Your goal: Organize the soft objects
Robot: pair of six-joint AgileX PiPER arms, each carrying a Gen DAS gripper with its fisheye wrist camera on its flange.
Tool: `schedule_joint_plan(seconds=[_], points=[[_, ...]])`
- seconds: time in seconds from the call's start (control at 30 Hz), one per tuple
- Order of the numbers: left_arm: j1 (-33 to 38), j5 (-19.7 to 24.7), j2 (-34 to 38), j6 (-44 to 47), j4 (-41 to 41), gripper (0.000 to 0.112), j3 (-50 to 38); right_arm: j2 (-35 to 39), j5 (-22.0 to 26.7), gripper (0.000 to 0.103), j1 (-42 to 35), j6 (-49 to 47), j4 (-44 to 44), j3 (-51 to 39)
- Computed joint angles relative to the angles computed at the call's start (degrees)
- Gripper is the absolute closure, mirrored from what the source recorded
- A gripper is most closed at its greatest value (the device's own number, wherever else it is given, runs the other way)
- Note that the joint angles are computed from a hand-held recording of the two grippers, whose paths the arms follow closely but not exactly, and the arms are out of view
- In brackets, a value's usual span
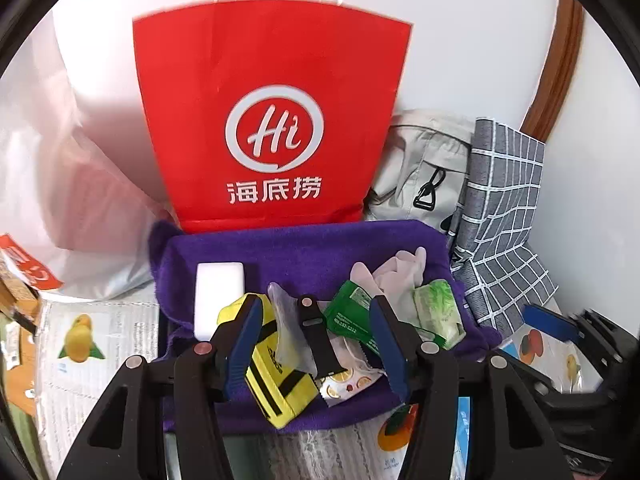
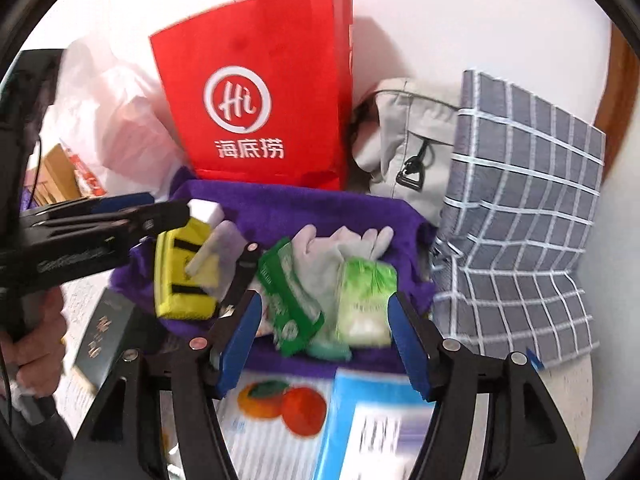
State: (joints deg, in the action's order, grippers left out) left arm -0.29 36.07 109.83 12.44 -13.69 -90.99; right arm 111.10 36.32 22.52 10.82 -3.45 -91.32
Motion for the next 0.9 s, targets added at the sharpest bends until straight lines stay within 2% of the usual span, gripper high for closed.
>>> schedule_joint_plan(seconds=[0.1, 0.17, 0.2, 0.27, 0.33, 0.4, 0.5, 0.63, 0.67, 0.77, 0.83, 0.9], points=[[0.33, -0.8, -5.09, 1.05, -2.99, 0.052, 5.76, -6.36, -0.99, 0.035, 1.69, 4.31, -4.14, 6.73], [0.55, -1.02, -8.44, 1.83, -4.61, 0.042, 9.48, -11.29, -2.14, 0.026, 3.91, 10.89, -10.85, 11.93], [0.49, -1.62, -10.75, 1.78, -4.67, 0.04, 12.03, -14.37, -2.79, 0.023, 5.24, 15.31, -14.79, 15.05], [0.25, -3.05, -16.07, 0.92, -4.27, 0.03, 17.7, -18.37, -2.8, 0.022, 6.67, 18.33, -16.84, 18.54], [0.22, -3.08, -20.04, 0.64, -4.39, 0.026, 21.48, -22.79, -2.46, 0.01, 8.42, 21.8, -18.86, 22.19], [0.06, -3.51, -25.12, -1.32, -3.77, 0.024, 26.24, -27.0, 0.38, 0.006, 11.96, 30.8, -26.05, 25.37], [-0.52, -3.23, -32.35, -3.28, -2.71, 0.02, 32.55, -31.52, 4.67, 0.001, 16.47, 38.54, -32.36, 28.89], [-2.08, -2.04, -42.17, -9.63, 1.69, 0.019, 39.71, -36.29, 10.02, 0.001, 21.09, 44.56, -35.32, 32.4], [-2.94, -1.67, -44.66, -12.42, 3.86, 0.016, 41.22, -37.74, 10.79, 0.001, 22.17, 45.36, -35.14, 33.43], [-9.25, 1.27, -51.2, -28.16, 17.89, 0.013, 44.54, -42.26, 14.04, 0.001, 26.55, 48.69, -35.88, 36.36], [-15.5, 4.96, -56.01, -38.76, 27.63, 0.013, 46.63, -45.14, 16.64, 0.001, 29.92, 51.76, -36.88, 38.09], [-20.36, 8.52, -59.89, -45.8, 33.07, 0.012, 48.05, -48.04, 19.35, 0.001, 33.57, 54.98, -37.79, 39.7]])
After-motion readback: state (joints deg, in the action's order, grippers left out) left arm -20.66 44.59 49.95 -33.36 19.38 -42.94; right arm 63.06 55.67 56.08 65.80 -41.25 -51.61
